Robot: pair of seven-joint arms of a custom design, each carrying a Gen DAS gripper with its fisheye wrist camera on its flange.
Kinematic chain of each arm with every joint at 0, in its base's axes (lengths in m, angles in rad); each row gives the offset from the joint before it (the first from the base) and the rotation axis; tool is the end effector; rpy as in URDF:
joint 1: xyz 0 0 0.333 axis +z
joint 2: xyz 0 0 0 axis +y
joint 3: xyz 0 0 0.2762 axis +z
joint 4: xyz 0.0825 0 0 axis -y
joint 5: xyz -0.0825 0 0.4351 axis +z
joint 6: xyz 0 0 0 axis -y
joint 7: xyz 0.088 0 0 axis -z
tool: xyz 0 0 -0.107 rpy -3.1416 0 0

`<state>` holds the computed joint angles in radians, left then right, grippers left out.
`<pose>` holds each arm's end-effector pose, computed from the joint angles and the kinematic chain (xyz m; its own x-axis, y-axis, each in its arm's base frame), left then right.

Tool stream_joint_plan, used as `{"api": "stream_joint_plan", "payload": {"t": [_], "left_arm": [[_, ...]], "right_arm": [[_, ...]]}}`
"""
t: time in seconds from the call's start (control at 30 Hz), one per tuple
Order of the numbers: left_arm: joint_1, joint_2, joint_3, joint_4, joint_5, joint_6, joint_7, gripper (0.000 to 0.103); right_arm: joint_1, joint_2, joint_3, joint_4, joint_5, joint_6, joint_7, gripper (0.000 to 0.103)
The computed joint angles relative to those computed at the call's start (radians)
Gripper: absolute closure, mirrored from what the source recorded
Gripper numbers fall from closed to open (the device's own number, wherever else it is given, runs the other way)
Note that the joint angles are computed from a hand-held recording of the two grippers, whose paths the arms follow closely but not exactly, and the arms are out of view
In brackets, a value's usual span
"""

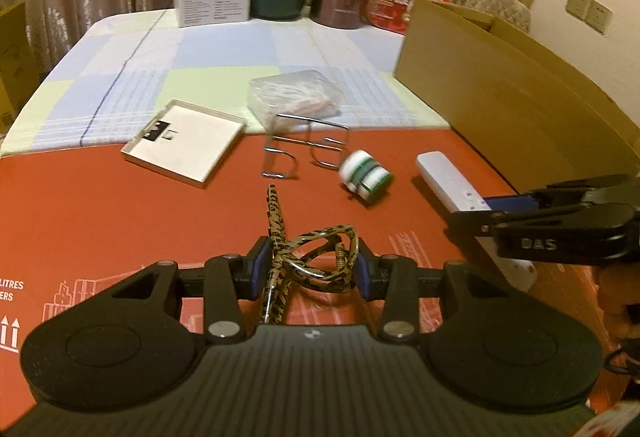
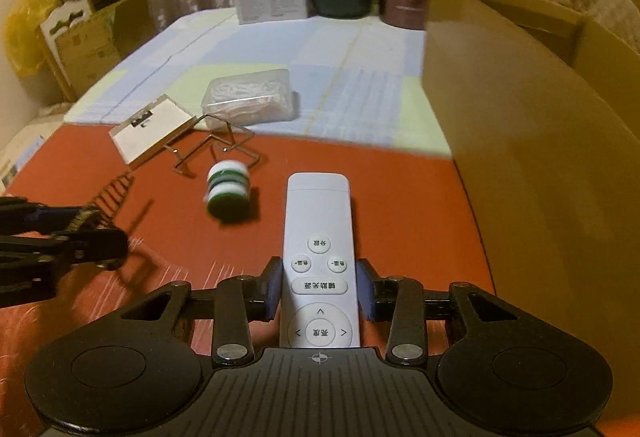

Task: Organize rigid objects
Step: 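Lift and carry the cord and remote toward the cardboard box with both tools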

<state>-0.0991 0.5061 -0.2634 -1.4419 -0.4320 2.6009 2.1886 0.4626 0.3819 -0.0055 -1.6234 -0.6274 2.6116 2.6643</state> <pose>0.7386 -0.2318 0.4273 -0.6058 -0.7861 0.1228 -0.6176 0.3673 -0.6955 0.6586 0.3387 0.4087 -0.1348 -0.9826 -0.1275 -0.7213 0.1855 -0.6673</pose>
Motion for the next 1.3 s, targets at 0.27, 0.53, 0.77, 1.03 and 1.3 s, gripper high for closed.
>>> {"api": "stream_joint_plan", "payload": {"t": [0.27,0.53,0.77,1.03,1.3], "left_arm": [[0.017,-0.127,-0.027,-0.139,-0.082,0.029,0.053,0.066],[-0.005,-0.283,-0.021,-0.274,-0.192,0.033,0.092,0.066],[-0.054,-0.324,-0.018,-0.266,-0.239,0.013,0.133,0.066],[-0.112,-0.279,-0.037,-0.147,-0.235,-0.024,0.129,0.066],[-0.171,-0.150,-0.060,0.050,-0.153,-0.081,0.068,0.066]], "right_arm": [[0.015,-0.190,0.025,-0.186,-0.103,0.001,0.181,0.068],[-0.028,-0.363,0.085,-0.318,-0.214,-0.017,0.295,0.068],[-0.099,-0.531,0.142,-0.436,-0.266,-0.060,0.355,0.068],[-0.190,-0.678,0.174,-0.532,-0.258,-0.100,0.325,0.068],[-0.258,-0.753,0.160,-0.594,-0.184,-0.104,0.213,0.068]]}}
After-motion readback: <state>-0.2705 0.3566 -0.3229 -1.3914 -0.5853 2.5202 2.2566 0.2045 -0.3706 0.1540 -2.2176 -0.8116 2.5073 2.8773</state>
